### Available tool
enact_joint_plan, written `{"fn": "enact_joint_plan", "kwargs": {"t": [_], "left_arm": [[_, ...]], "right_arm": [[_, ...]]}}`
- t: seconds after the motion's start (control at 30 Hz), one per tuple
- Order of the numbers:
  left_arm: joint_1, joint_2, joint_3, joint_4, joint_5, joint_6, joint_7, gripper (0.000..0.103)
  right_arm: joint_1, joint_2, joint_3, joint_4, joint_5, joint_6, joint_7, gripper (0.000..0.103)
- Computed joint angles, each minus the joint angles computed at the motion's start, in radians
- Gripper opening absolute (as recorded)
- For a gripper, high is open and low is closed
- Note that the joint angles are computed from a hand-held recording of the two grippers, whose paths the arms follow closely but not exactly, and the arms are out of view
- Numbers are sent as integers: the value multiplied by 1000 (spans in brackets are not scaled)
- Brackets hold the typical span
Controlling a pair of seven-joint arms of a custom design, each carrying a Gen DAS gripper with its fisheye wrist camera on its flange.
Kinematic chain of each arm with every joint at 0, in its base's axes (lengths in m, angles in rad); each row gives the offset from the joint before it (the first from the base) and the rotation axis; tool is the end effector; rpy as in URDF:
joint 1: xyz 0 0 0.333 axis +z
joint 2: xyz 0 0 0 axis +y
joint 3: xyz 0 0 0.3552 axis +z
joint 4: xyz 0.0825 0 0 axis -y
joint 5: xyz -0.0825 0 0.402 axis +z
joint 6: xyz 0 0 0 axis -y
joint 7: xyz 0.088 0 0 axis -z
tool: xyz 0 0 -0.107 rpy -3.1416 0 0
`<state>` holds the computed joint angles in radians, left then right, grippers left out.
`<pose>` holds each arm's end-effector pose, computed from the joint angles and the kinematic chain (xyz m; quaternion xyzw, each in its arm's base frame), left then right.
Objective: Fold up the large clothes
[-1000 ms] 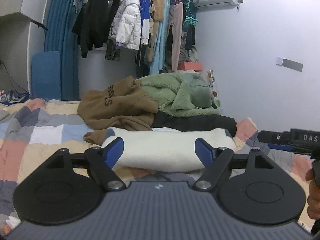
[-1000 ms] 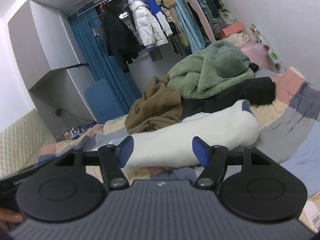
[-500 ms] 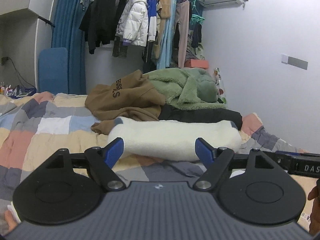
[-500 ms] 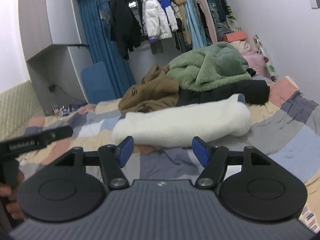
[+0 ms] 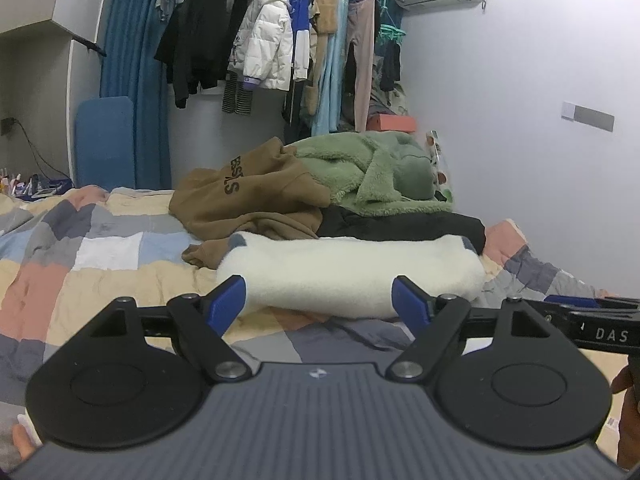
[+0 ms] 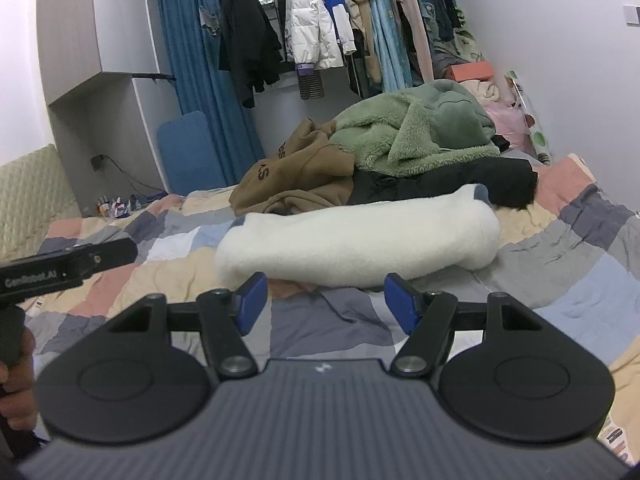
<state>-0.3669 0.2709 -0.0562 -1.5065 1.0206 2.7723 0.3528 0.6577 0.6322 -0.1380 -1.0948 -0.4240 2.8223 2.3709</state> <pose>0.6423 -0.3230 0.6475 -0.5946 0.5802 -0.4312 0.3521 0.6779 0.4631 0.6158 -0.6293 0.5578 -0.2498 0.4800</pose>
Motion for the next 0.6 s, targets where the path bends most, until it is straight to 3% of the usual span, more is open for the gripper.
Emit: {"fn": "enact_joint_plan", "kwargs": {"t": [0.17, 0.23, 0.3, 0.4, 0.6], "left_arm": [[12, -5, -2, -11, -26, 34, 0, 85], [5, -5, 3, -9, -18, 28, -10, 89], [3, -7, 6, -9, -12, 26, -24, 97], [9, -7, 3, -10, -30, 37, -29, 100], [-2, -4, -1, 8, -21, -23, -18, 102]], "right_arm": [[2, -2, -4, -2, -4, -3, 1, 68], [16, -7, -26, -7, -28, -1, 15, 68], [11, -7, -19, -2, -29, -7, 14, 68], [4, -6, -9, 7, -26, -26, 2, 68], [-2, 7, -3, 38, -26, -55, -1, 68]]}}
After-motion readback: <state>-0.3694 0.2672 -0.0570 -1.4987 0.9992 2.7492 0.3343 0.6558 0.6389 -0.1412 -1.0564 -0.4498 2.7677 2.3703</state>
